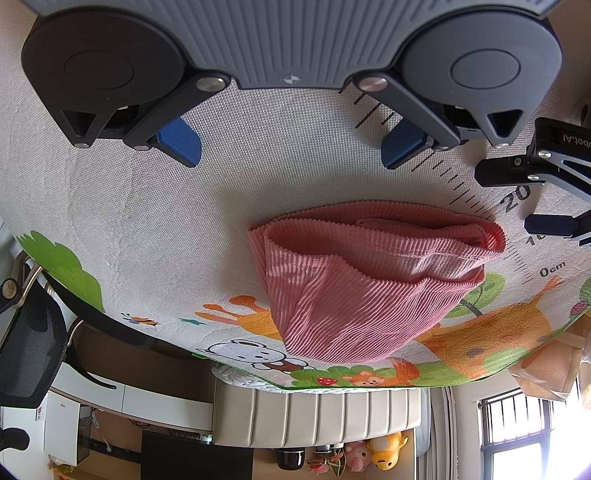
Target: Fold clothes
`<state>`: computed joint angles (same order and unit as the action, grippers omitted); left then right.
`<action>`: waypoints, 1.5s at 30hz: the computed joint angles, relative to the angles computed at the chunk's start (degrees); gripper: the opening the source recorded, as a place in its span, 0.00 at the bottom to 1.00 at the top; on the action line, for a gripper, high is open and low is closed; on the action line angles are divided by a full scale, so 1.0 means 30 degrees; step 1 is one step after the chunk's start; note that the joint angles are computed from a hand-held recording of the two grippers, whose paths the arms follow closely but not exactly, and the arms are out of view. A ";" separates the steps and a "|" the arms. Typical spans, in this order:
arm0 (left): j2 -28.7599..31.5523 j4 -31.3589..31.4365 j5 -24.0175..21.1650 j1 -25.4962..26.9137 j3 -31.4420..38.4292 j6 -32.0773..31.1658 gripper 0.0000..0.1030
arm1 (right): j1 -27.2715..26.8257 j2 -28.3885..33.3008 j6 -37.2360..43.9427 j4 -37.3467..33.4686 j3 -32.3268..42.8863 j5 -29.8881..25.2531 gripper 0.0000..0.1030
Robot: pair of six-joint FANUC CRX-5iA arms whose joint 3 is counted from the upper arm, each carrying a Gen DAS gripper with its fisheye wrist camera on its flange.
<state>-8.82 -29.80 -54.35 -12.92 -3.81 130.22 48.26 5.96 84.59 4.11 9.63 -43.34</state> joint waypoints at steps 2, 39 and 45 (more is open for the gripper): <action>-0.0009 0.0019 0.0018 0.0027 -0.0012 -0.0031 1.00 | 0.0000 0.0000 0.0000 0.0000 0.0000 0.0000 1.00; 0.0092 -0.0200 -0.0161 -0.0201 0.0130 0.0320 1.00 | -0.0015 0.0016 0.0055 -0.0021 0.0041 -0.0035 1.00; 0.0093 -0.0211 -0.0153 -0.0192 0.0116 0.0320 1.00 | -0.0010 0.0008 0.0038 -0.0015 0.0029 -0.0034 1.00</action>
